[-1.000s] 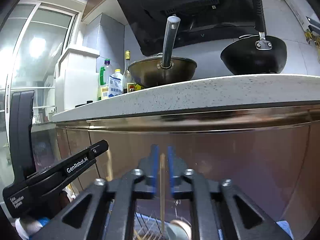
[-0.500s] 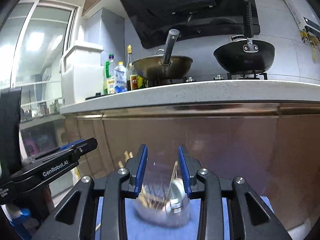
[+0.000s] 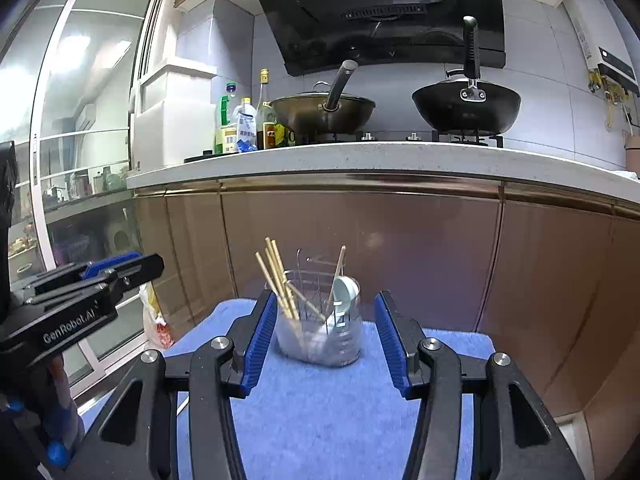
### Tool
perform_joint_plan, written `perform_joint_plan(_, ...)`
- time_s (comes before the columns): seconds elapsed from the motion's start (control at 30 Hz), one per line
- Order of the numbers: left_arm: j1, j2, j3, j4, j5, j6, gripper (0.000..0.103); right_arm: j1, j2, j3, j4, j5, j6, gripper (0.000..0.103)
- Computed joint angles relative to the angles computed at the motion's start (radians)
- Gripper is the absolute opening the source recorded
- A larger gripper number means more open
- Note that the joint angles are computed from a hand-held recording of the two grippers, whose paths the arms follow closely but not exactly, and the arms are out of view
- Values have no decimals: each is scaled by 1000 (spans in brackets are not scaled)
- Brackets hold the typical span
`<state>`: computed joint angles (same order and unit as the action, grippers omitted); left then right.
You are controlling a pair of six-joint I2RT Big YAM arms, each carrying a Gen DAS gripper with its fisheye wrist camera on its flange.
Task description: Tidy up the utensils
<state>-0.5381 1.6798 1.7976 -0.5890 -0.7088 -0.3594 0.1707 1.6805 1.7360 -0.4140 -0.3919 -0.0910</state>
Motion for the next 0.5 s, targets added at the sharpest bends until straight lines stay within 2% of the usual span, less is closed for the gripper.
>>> perform_joint_plan(0.27, -41, -40, -35, -45, -41, -21, 27, -19, -79, -87, -33, -55, -7, 50)
perform_joint_plan(0.5, -53, -67, -60, -58, -57, -29, 27, -14, -124, -129, -51, -63, -29, 50)
